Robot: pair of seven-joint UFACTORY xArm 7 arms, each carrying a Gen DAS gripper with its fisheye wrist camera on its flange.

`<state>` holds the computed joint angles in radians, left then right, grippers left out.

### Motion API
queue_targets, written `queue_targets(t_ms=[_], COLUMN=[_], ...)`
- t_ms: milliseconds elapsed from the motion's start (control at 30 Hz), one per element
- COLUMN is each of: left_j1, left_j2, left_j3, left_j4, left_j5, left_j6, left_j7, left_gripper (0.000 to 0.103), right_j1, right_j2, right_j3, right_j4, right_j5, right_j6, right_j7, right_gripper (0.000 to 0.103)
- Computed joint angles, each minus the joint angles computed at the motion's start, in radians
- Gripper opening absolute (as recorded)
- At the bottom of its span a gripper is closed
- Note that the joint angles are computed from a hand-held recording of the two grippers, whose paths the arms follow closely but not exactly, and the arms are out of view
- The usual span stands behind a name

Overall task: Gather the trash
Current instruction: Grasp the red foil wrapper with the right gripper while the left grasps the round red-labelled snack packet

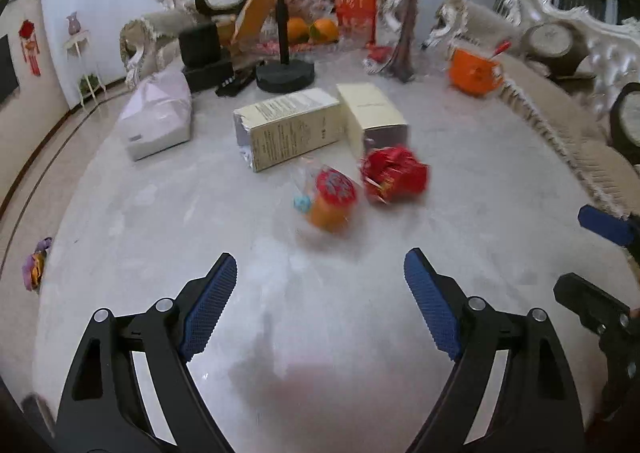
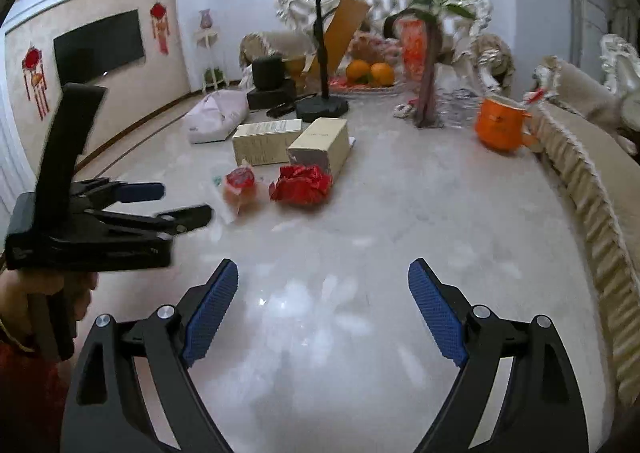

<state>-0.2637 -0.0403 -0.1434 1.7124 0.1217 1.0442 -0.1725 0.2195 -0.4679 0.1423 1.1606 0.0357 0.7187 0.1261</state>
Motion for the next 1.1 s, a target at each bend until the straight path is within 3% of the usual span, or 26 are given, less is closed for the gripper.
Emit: queue_targets(t_ms=[200, 333, 667, 933, 1000, 1100], left_j1=[-0.025, -0.047, -0.055, -0.058, -0.062, -0.057], left_j2=[0.161, 0.217, 0.281, 0.300, 0.306, 0.302], left_j3=[0.012, 0.029, 0.050, 0.062, 0.063, 0.060], left_j4=[0.171, 0.232, 0.297, 0.322, 0.330, 0.325], left_j5=[0.047, 0.093, 0.060, 0.065, 0.074, 0.059], left_j6=[0.053, 0.077, 0.100, 0.103, 0.104, 0.101], left_j7=[-0.003, 0.027, 0.074, 0.081, 0.078, 0.095], left_gripper=[0.084, 0.084, 0.084, 0.084, 0.084, 0.084], right_j1=[0.001, -0.002, 0.049, 0.040, 0.034, 0.029], right_j2=[0.205, 0.317, 0.473, 0.471, 0.472, 0.479], right_j3=[-0.008, 0.017, 0.012, -0.016, -0.020, -0.022], right_j4=[0.192, 0.299, 0.458, 0.469, 0.471, 0.479], right_j5=[0.036, -0.036, -0.189, -0.167, -0.137, -0.116], right_j6=[0.025, 0.060, 0.177, 0.201, 0.202, 0.202], right_j7=[0.041, 0.113, 0.200, 0.078, 0.033, -0.017], right_gripper=[0.083, 0.083, 0.083, 0.081, 0.075, 0.074])
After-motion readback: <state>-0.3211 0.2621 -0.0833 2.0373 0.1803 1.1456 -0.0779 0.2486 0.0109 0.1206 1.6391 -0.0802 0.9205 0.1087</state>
